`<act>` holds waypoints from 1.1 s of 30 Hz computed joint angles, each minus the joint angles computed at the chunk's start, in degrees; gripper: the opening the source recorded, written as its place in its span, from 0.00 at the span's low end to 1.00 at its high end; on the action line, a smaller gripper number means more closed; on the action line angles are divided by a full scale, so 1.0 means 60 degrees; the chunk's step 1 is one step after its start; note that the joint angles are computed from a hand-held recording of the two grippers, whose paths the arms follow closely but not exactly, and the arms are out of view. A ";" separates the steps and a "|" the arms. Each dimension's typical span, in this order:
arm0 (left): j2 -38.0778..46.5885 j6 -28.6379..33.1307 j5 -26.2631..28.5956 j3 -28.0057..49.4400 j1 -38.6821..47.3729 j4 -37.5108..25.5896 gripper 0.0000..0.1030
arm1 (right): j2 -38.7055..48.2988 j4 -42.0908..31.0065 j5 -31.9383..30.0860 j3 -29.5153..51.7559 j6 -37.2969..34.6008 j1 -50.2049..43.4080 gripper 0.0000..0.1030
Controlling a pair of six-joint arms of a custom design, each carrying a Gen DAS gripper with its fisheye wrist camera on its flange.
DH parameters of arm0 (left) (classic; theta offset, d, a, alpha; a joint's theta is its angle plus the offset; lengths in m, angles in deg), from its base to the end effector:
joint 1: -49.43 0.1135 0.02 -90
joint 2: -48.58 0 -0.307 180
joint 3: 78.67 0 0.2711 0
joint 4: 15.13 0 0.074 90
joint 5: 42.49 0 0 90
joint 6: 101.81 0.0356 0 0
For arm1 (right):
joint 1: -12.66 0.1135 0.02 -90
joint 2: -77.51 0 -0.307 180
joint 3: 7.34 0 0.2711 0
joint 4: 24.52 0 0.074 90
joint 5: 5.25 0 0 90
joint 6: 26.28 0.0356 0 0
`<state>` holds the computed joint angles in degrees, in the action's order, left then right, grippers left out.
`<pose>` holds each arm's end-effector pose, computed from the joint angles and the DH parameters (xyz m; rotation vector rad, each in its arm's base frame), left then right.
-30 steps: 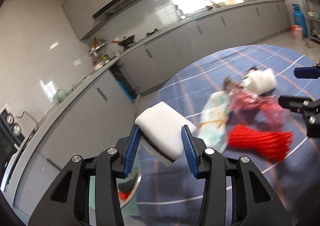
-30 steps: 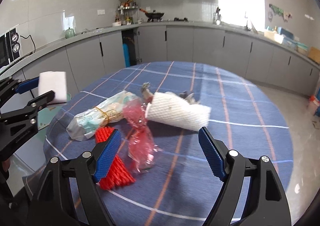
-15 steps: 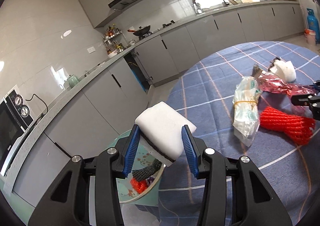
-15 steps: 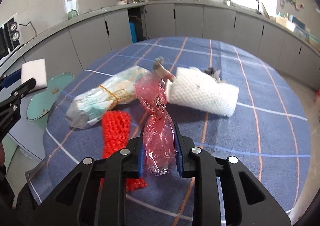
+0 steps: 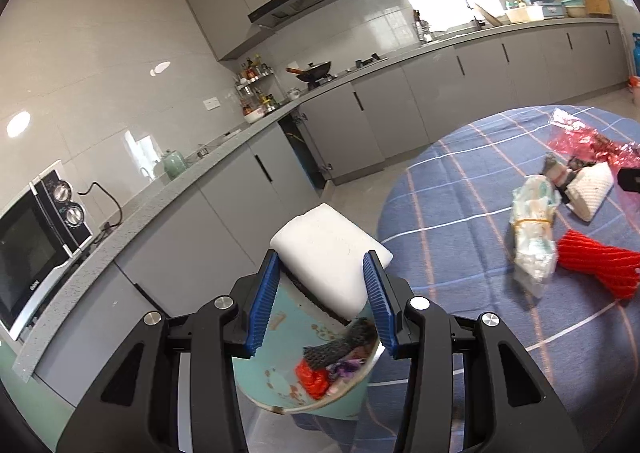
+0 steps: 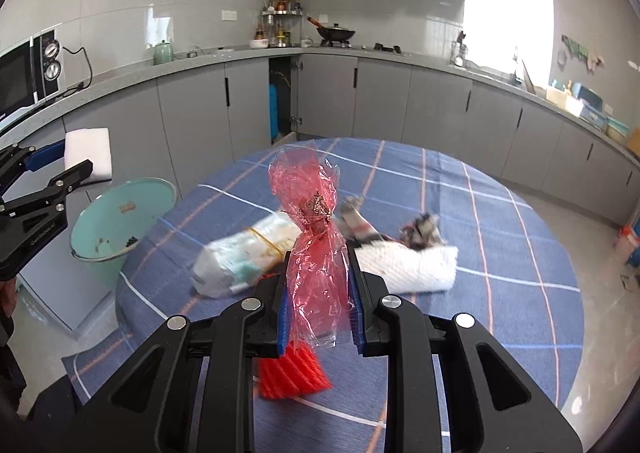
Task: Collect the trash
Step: 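Carry the foam block and pink bag over the teal bin and release both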
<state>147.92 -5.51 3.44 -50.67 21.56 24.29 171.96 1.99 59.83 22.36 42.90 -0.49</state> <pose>0.2247 -0.0908 0.1069 0.1546 1.9999 0.5748 0.2400 -0.0407 0.1086 -0.3752 2.1380 0.1502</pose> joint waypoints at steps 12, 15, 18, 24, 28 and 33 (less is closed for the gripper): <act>-0.0969 0.0226 0.1357 -0.0182 0.2052 -0.0480 0.42 | -0.0512 -0.0208 0.0870 0.0180 0.0595 0.1984 0.23; -0.0932 0.0377 0.1511 -0.0133 0.2376 -0.0478 0.42 | -0.0431 -0.0244 0.1055 0.0375 0.0747 0.2533 0.23; -0.0800 0.0559 0.1691 -0.0016 0.2680 -0.0481 0.42 | -0.0412 -0.0319 0.1167 0.0529 0.0875 0.2916 0.23; -0.0494 0.1095 0.1832 0.0042 0.3236 -0.0177 0.42 | -0.0153 -0.0419 0.1511 0.0965 0.1034 0.3742 0.23; -0.0287 0.1250 0.2078 0.0120 0.3725 -0.0081 0.42 | 0.0065 -0.0504 0.1686 0.1235 0.1042 0.4164 0.23; 0.0165 0.1407 0.2300 0.0248 0.4179 0.0198 0.42 | 0.0520 -0.0548 0.1850 0.1646 0.1069 0.4714 0.23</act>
<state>148.90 2.93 17.24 -49.18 46.63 25.48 175.08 -1.30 70.92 32.24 49.32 27.79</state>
